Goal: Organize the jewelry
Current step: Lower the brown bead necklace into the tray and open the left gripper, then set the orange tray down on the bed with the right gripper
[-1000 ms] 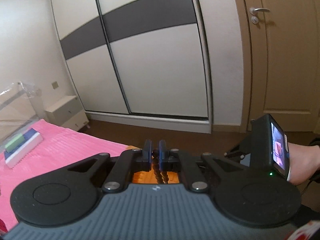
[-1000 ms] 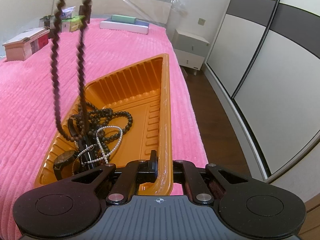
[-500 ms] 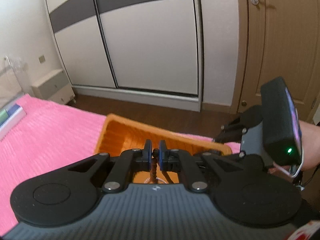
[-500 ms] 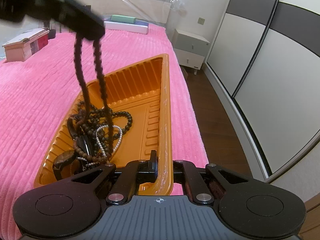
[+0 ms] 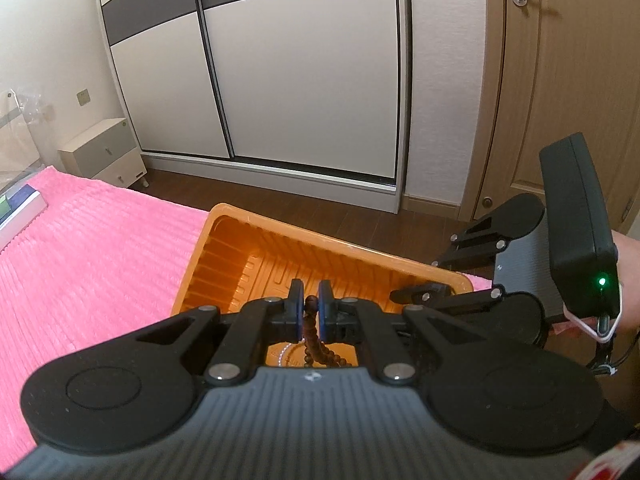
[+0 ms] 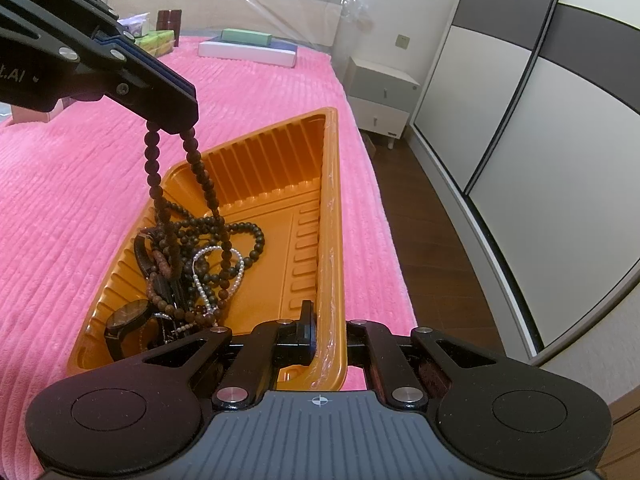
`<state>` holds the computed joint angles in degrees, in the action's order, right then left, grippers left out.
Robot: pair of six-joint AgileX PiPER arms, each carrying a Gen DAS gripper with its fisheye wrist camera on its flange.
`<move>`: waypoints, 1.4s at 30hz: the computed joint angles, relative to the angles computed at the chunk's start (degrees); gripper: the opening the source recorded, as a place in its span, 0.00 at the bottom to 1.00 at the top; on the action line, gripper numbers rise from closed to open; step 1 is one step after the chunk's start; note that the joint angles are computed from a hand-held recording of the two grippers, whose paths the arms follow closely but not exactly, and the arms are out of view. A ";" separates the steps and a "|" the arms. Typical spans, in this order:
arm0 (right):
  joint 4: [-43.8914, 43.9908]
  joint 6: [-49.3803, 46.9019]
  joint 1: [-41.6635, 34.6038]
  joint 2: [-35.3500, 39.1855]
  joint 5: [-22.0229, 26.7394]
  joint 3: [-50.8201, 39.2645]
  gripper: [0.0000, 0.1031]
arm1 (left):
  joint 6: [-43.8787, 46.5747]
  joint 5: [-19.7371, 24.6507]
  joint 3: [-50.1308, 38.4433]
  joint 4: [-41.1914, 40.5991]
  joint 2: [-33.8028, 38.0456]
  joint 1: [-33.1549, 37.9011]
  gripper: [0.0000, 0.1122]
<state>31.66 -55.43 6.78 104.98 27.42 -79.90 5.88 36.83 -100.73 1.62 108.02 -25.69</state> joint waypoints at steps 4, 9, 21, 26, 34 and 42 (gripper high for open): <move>-0.33 0.30 0.13 -0.02 -0.04 -0.07 0.05 | -0.58 -0.72 0.55 1.44 -0.17 -0.31 0.08; -0.48 0.50 0.01 0.22 0.19 -0.43 0.05 | -1.87 -1.76 1.86 1.68 -0.91 0.44 0.10; 2.29 -1.01 -1.44 2.06 2.57 -2.53 0.05 | -14.41 -7.42 17.08 14.15 -7.94 1.94 0.14; 6.79 -2.45 -5.26 6.79 10.43 -8.89 0.05 | -21.18 -10.41 25.75 18.08 -12.32 3.61 0.16; 11.84 2.43 -11.64 15.32 22.99 -19.09 0.05 | -44.62 -10.97 37.47 36.39 -18.70 2.07 0.20; 18.18 4.39 -16.57 19.23 29.16 -22.15 0.05 | -63.00 -6.52 42.30 46.06 -20.27 -2.00 0.36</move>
<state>49.84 -51.04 -9.79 124.20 56.58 -102.05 -57.12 30.31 -58.43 47.68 87.75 -27.70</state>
